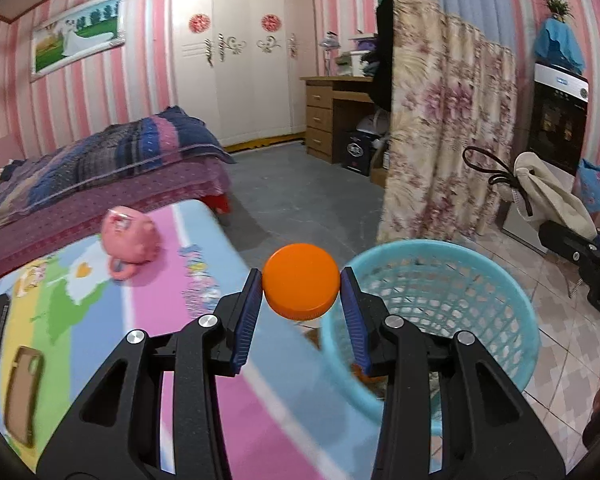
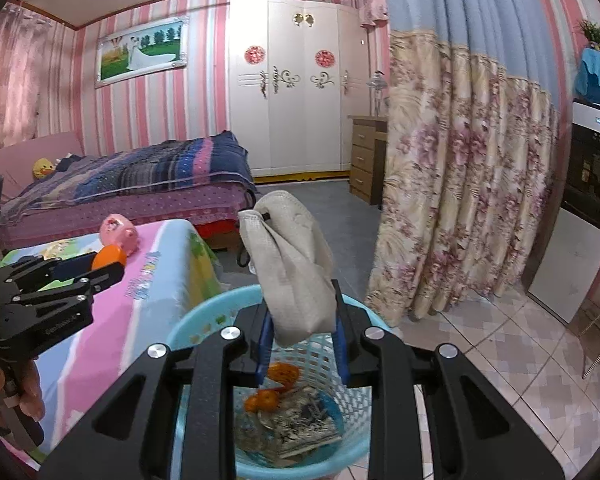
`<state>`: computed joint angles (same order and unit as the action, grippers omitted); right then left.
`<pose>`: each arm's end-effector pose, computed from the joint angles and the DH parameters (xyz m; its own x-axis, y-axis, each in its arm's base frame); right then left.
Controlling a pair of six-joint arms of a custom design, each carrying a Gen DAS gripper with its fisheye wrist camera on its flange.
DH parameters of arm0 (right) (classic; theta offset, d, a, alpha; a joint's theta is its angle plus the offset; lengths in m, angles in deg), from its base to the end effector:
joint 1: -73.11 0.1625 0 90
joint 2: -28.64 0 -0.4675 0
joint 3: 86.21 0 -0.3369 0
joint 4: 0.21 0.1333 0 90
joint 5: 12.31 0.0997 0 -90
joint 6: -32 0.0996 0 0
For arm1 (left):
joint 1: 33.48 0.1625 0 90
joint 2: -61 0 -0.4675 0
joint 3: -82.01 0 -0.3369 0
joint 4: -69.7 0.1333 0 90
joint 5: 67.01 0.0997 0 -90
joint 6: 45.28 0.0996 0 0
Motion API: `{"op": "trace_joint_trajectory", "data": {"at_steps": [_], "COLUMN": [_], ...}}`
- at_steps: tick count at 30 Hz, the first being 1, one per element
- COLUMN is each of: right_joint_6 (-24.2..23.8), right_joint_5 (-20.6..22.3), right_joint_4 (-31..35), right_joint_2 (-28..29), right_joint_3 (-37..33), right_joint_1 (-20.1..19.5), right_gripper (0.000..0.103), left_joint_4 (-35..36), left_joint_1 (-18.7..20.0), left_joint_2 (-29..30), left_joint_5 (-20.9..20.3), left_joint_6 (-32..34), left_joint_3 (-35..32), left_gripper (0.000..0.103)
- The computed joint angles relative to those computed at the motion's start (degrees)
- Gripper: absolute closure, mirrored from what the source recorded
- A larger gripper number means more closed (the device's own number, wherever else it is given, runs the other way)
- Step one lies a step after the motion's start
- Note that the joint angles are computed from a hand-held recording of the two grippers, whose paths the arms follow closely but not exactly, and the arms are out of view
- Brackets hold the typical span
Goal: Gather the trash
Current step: 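Carry the orange disc in the left tool while the right tool carries the grey bag over the basket, then open both tools over the blue basket to drop the disc and bag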
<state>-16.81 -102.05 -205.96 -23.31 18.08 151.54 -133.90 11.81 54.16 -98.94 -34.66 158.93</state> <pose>0.0051 -0.6417 0.3085 -0.7133 -0.2005 0.6716 -0.6787 0.4367 -0.5904 -0.3289 -0.6419 -0.0681 -0.6795 0.0525 -0.7318 0.6464 0.5145 -0.5634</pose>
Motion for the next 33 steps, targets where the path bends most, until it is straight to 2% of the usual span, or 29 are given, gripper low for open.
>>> {"op": "trace_joint_trajectory", "data": {"at_steps": [6,9,10,11,13,17,22,28,29,30,32,33], "right_joint_6": [1.2,2.1,2.2,2.3,2.1,2.0,2.7,4.2,4.4,4.7,5.4,5.7], "right_joint_5": [-0.3,-0.1,-0.2,-0.2,-0.4,-0.9,-2.0,-4.3,-5.4,-5.8,-6.4,-6.1], "right_joint_4": [-0.1,0.3,0.6,0.7,0.8,0.8,0.8,0.7,0.7,0.9,1.9,2.1], "right_joint_2": [-0.2,-0.2,-0.1,0.0,0.2,0.7,2.0,4.9,5.9,6.3,6.8,6.8], "right_joint_3": [-0.5,-0.7,-1.0,-1.1,-1.4,-1.8,-2.4,-4.6,-5.7,-5.9,-6.7,-6.4], "right_joint_1": [-1.8,-2.4,-2.5,-2.5,-2.6,-2.4,-2.1,-1.1,-0.7,-0.5,-0.4,-0.4], "right_gripper": [0.078,0.078,0.078,0.078,0.078,0.078,0.077,0.074,0.068,0.052,0.031,0.029], "left_joint_4": [3.8,6.5,7.2,8.4,6.9,5.2,-0.5,-7.0,-8.8,-10.5,-12.7,-14.1], "left_joint_1": [0.4,0.8,1.0,1.2,1.1,1.8,2.5,2.4,2.3,2.2,1.8,1.6], "left_joint_2": [3.8,4.3,4.3,4.2,4.8,3.4,0.3,-2.9,-3.4,-4.1,-5.5,-6.0], "left_joint_5": [-1.8,-3.6,-4.3,-4.5,-2.5,-1.6,-0.2,2.8,3.4,3.8,4.7,5.4], "left_joint_6": [2.1,0.8,0.4,-0.2,1.0,2.1,1.7,3.3,3.7,3.8,3.5,3.8], "left_joint_3": [-6.7,-8.6,-8.8,-9.2,-10.1,-8.2,-3.0,2.9,4.3,5.9,8.7,9.9], "left_gripper": [0.064,0.064,0.056,0.038,0.021,0.019,0.006,0.006,0.006,0.006,0.006,0.006]}}
